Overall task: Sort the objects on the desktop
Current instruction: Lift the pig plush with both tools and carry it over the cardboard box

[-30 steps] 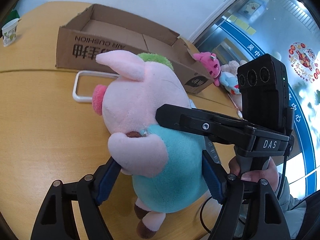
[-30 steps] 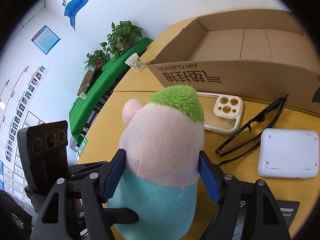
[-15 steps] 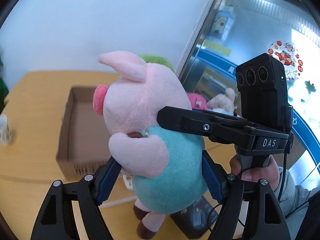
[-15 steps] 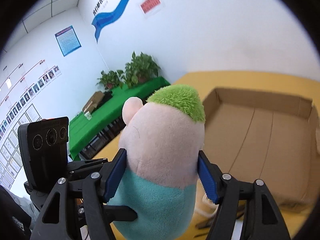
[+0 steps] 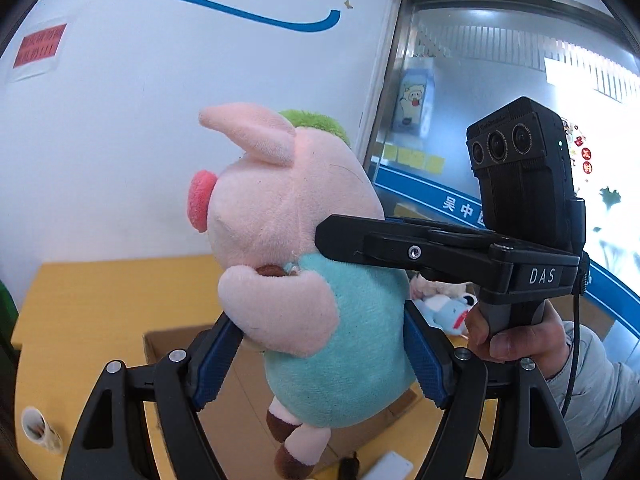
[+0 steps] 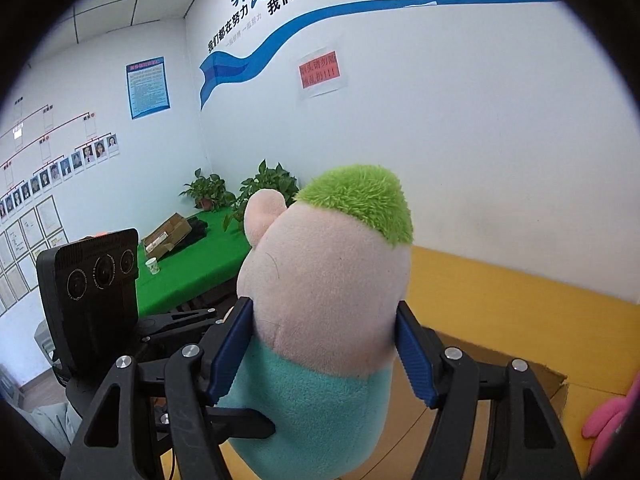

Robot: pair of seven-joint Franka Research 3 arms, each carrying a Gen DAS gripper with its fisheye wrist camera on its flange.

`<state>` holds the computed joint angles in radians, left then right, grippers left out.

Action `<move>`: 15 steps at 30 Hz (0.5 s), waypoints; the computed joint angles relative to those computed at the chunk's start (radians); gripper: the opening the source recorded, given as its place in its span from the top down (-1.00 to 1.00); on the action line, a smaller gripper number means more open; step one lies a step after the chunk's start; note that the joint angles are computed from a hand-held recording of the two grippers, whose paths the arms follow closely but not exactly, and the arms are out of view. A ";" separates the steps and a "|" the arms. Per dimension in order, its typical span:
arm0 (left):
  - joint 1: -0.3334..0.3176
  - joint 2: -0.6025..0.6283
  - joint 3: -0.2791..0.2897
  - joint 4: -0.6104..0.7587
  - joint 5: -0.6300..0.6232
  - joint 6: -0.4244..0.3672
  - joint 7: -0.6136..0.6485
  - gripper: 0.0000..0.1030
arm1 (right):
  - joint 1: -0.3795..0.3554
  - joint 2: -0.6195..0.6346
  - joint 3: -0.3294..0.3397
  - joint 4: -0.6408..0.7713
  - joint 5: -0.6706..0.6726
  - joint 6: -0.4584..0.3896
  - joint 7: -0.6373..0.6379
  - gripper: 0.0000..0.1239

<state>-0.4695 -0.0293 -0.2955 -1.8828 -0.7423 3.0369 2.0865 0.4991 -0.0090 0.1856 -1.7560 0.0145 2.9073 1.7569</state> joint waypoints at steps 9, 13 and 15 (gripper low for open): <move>0.104 0.203 -0.007 0.217 0.243 -0.159 -0.209 -0.46 | -0.062 0.198 0.025 0.186 0.432 0.006 -0.372 -0.10; 0.148 0.346 -0.011 0.331 0.316 -0.258 -0.298 -0.46 | -0.155 0.331 0.110 0.264 0.701 -0.006 -0.577 -0.10; 0.164 0.418 -0.010 0.388 0.357 -0.325 -0.349 -0.43 | -0.175 0.412 0.120 0.313 0.771 -0.038 -0.607 -0.10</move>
